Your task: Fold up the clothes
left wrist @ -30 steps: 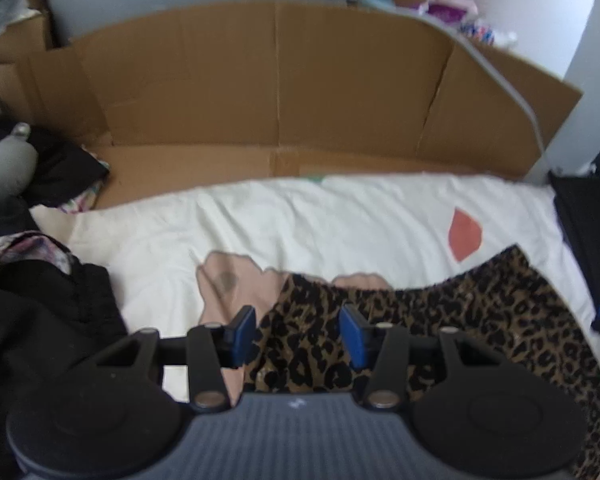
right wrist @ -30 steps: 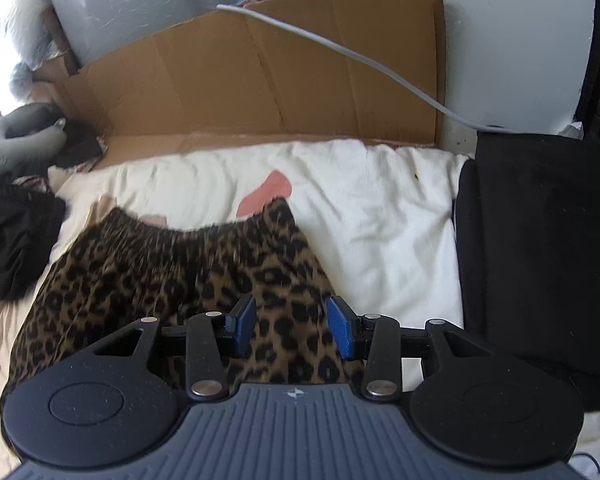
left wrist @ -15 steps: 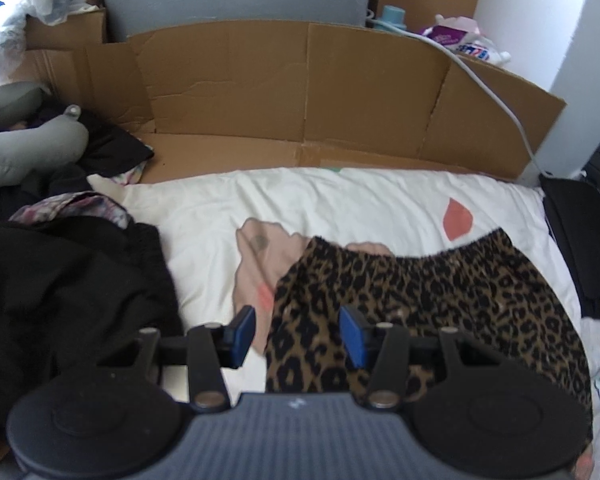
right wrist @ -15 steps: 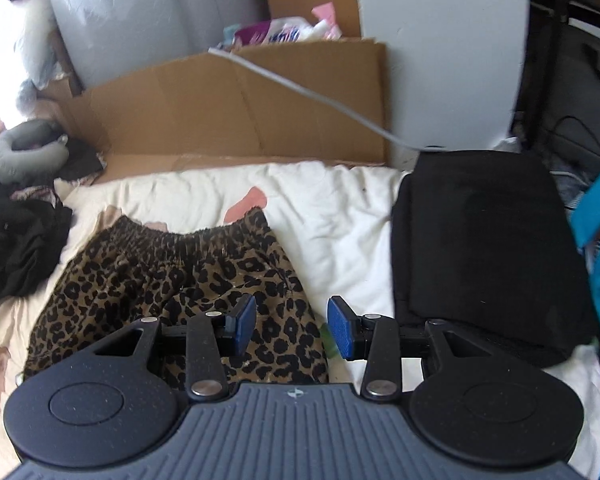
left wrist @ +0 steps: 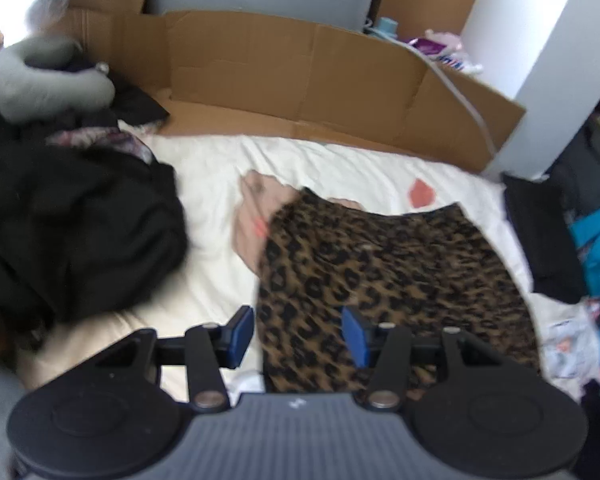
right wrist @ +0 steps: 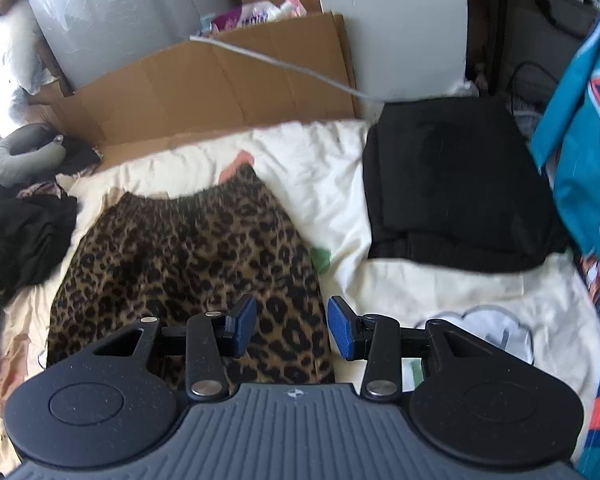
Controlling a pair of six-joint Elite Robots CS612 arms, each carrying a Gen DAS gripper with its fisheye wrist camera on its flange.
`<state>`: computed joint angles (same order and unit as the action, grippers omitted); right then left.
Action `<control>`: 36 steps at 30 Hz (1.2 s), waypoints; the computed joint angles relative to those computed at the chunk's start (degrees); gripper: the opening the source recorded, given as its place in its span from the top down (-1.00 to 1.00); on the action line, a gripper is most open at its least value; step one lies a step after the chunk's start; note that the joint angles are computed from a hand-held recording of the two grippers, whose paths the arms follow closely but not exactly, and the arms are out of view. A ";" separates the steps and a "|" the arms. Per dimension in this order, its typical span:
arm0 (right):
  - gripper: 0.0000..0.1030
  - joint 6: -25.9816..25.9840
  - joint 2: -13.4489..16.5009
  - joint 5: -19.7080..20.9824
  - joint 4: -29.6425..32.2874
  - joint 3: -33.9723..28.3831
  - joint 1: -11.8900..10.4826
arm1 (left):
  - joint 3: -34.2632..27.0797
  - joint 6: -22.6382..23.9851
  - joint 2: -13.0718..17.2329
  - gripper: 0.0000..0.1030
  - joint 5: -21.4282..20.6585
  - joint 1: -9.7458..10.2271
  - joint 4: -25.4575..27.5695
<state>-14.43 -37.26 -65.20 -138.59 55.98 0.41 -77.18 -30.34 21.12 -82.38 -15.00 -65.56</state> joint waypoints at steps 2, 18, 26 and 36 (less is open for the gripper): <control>0.09 0.71 -0.27 -1.22 -0.97 1.63 0.01 | -1.47 1.10 0.76 -0.01 -0.56 -0.66 0.48; 0.09 4.19 -2.90 2.83 -3.46 8.44 -0.88 | -2.49 8.66 1.08 0.00 -1.17 -5.44 9.38; 0.09 5.67 -2.92 4.88 -3.64 9.74 -1.91 | -0.74 11.17 0.37 0.00 -2.16 -7.04 10.79; 0.09 0.94 -4.97 2.64 -1.48 11.54 -2.12 | 0.46 14.50 1.59 0.00 -6.68 -7.14 7.00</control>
<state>-13.49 -42.24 -62.56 -140.07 67.52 -1.71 -76.72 -15.84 22.71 -89.06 -22.14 -58.56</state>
